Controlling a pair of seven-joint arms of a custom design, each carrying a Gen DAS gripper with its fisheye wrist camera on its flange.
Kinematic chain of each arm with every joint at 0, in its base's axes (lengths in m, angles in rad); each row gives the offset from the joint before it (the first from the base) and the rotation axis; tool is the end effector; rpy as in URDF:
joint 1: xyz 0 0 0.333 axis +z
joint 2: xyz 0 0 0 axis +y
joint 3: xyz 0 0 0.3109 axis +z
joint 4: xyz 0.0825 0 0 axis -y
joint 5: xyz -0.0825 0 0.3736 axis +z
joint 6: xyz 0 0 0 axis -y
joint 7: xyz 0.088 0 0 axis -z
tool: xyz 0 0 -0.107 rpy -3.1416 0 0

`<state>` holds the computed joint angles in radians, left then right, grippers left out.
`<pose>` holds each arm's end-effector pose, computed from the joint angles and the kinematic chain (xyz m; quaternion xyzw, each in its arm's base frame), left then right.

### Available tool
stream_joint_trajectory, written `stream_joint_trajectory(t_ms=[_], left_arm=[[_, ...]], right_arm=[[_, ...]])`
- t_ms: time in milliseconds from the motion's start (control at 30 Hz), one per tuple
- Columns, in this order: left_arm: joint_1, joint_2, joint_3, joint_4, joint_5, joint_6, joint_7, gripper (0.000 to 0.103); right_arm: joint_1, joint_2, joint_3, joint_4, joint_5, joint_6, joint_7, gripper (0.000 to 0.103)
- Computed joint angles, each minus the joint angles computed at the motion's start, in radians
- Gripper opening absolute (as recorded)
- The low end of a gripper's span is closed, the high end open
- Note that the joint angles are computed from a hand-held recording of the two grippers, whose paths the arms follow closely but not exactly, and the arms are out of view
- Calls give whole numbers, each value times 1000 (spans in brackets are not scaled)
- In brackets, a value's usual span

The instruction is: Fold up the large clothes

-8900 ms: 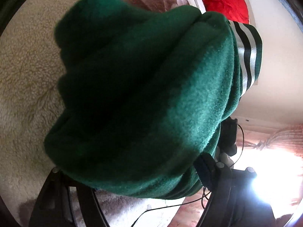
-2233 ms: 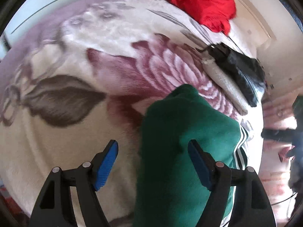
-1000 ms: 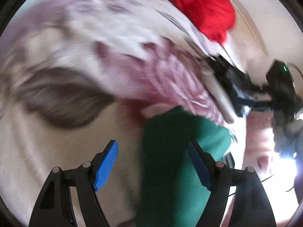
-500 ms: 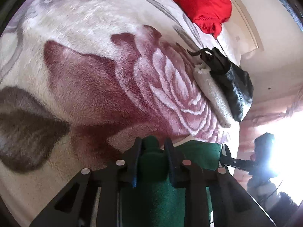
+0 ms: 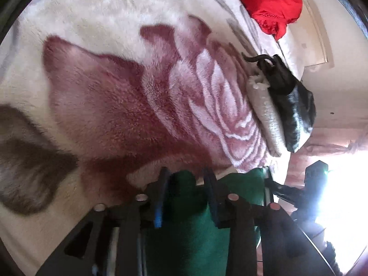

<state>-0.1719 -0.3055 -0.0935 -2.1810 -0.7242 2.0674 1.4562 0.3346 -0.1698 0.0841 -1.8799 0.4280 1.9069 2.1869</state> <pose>0.4507 -0.1623 0.5435 0.7150 -0.6185 0.2513 0.2076 0.4603 0.2410 0.6011 -0.5788 0.7848 0.1668 0.1456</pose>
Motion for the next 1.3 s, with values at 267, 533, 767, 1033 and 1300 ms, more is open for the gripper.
stream_joint_trajectory(t_ms=[267,533,767,1033,1300], left_arm=[[39,-391,-12,-211,197,-41,-211,68],[-30,-637,-57,-337,302,-231,-434,68],[-101,-599,-87,-312,320,-200,-444,68],[-111,-606,-97,-322,391,-165,-473,68],[-124,-598,-109,-323,412,-104,-503,68]], right_arm=[[-28,-404,-47,-268,114,-78,71,66],[81,-734,72,-619,302,31,287,4],[70,-881,118,-623,95,-2,508,3],[111,-792,28,-589,90,92,347,45],[232,-436,-72,-505,298,357,36,22]])
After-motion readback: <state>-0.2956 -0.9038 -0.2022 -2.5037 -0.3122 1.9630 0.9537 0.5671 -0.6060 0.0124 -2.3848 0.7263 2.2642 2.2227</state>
